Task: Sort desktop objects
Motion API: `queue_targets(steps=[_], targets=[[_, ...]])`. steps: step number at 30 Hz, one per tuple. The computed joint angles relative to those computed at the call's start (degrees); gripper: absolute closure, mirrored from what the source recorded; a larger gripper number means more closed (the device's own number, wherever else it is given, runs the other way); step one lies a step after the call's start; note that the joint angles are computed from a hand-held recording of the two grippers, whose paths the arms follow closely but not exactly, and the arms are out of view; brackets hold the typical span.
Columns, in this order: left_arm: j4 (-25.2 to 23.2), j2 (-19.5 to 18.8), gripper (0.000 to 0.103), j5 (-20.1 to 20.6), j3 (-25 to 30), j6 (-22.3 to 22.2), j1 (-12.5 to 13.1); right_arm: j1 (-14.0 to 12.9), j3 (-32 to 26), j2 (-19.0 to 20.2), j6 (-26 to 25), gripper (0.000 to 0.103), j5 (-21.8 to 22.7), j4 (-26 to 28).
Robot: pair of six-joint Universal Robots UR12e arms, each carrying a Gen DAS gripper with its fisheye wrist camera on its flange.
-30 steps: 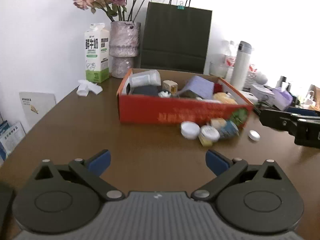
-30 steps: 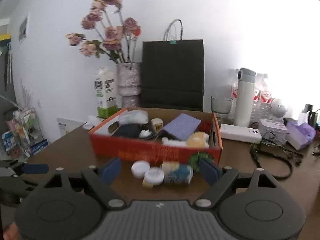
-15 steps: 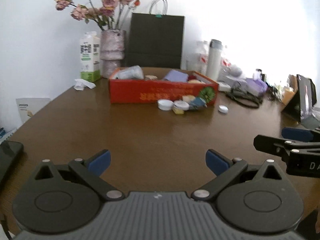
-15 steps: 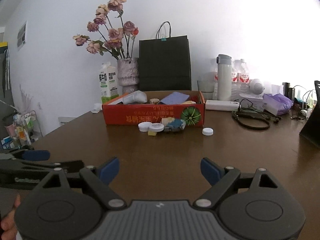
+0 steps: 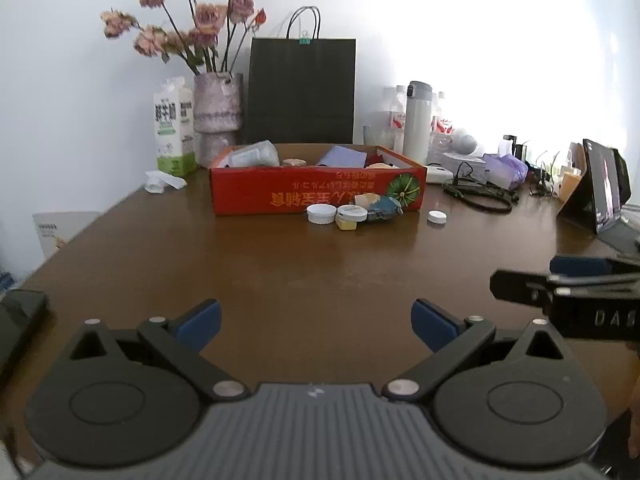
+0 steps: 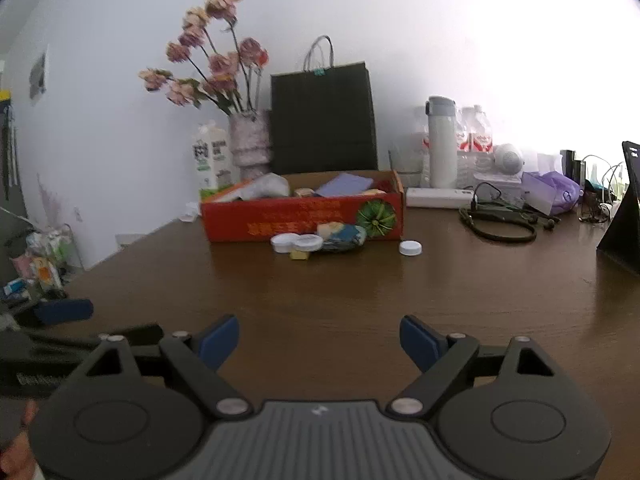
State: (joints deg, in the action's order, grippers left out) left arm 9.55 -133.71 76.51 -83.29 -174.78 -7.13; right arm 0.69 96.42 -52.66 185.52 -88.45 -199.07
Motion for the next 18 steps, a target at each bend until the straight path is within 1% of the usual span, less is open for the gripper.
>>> queue_targets(steps=[2,3,4,5,6,7,8,9,10,11,12,13,14,16,18], targets=[[-3.1,-1.4,0.001,-0.9,3.2,-0.3,0.0,-0.3,-1.7,0.8,-0.2,0.018,0.0,1.6],[-4.3,-2.1,0.004,-1.5,4.9,-0.1,0.0,-0.5,-2.8,1.2,-0.3,0.021,0.1,2.7],[-5.1,-3.1,0.011,-2.6,6.9,0.3,0.0,-0.7,-3.9,1.7,-0.4,0.024,0.0,3.9],[-5.7,-4.3,0.015,-4.4,9.0,1.0,0.1,-1.0,-5.1,2.2,-0.6,0.025,-0.1,4.9],[-6.7,-5.5,0.021,-5.9,11.3,1.7,0.1,-1.3,-6.4,2.7,-0.7,0.025,-0.4,6.3],[-8.4,-6.7,0.024,-7.0,13.9,2.2,0.0,-1.6,-8.0,3.2,-1.0,0.029,-0.9,8.4],[-10.9,-8.0,0.025,-8.0,16.8,2.8,-0.2,-1.9,-9.7,3.9,-1.2,0.035,-1.3,10.6],[-13.6,-9.5,0.026,-9.0,20.1,3.8,-0.4,-2.3,-11.6,4.6,-1.3,0.036,-1.3,12.9],[-16.2,-11.4,0.026,-9.8,23.9,5.1,-0.7,-2.8,-13.2,5.3,-1.3,0.042,-0.8,14.4],[-19.1,-13.0,0.026,-10.5,27.2,7.5,-1.0,-3.3,-15.0,6.2,-1.1,0.046,-0.1,15.7],[-21.7,-14.8,0.026,-9.8,30.9,9.2,-1.5,-3.6,-16.8,7.0,-1.0,0.049,0.5,17.9],[-23.1,-16.3,0.026,-8.6,33.6,9.8,-1.9,-3.8,-18.6,7.7,-1.1,0.055,1.0,19.9],[-25.7,-18.1,0.026,-8.2,37.1,11.3,-2.3,-4.1,-19.8,8.4,-1.2,0.056,1.8,20.3],[-29.4,-21.2,0.026,-6.1,42.9,12.3,-2.9,-4.2,-21.4,9.6,-0.7,0.055,2.8,19.8],[-31.8,-23.7,0.026,-5.0,47.5,11.5,-3.3,-4.2,-22.2,10.5,-0.3,0.055,2.9,18.7]])
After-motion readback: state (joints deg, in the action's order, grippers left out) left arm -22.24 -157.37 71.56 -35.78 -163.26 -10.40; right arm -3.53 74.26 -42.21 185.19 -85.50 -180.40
